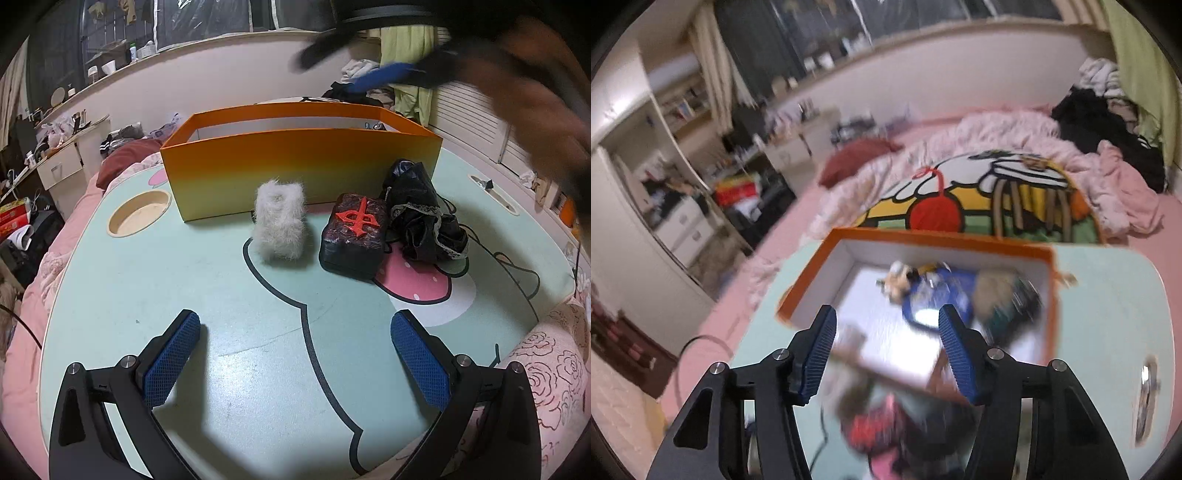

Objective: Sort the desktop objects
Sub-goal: 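Grasp the white-headed cartoon figurine with right gripper, place beside fluffy ball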

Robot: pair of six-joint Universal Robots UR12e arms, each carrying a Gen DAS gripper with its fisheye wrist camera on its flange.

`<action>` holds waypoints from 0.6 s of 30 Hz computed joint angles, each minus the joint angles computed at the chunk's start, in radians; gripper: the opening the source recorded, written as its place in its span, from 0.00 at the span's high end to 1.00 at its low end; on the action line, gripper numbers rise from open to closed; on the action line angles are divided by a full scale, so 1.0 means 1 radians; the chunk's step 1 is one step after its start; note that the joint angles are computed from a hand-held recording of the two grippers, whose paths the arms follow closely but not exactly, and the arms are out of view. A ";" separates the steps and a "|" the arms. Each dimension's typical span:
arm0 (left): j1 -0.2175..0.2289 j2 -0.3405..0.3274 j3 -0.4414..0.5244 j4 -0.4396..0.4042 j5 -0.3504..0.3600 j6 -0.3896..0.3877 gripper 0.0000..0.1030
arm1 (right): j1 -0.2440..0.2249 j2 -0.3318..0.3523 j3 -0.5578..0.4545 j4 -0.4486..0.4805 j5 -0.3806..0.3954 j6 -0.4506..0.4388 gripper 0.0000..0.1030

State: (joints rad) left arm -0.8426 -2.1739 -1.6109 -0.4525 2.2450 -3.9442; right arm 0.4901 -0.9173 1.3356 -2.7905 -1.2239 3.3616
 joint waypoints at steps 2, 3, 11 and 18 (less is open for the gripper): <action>0.000 0.000 -0.001 0.001 0.000 0.000 0.00 | 0.018 0.067 -0.150 0.190 -0.033 -0.048 0.44; 0.001 0.000 0.001 0.000 0.000 -0.001 0.00 | 0.024 0.102 -0.219 0.274 -0.048 -0.053 0.44; 0.002 -0.004 0.006 0.002 0.000 -0.004 0.00 | 0.085 0.261 -0.508 0.589 -0.296 -0.135 0.49; 0.002 -0.007 0.009 0.001 0.002 -0.012 0.00 | 0.123 0.270 -0.509 0.611 -0.410 -0.307 0.56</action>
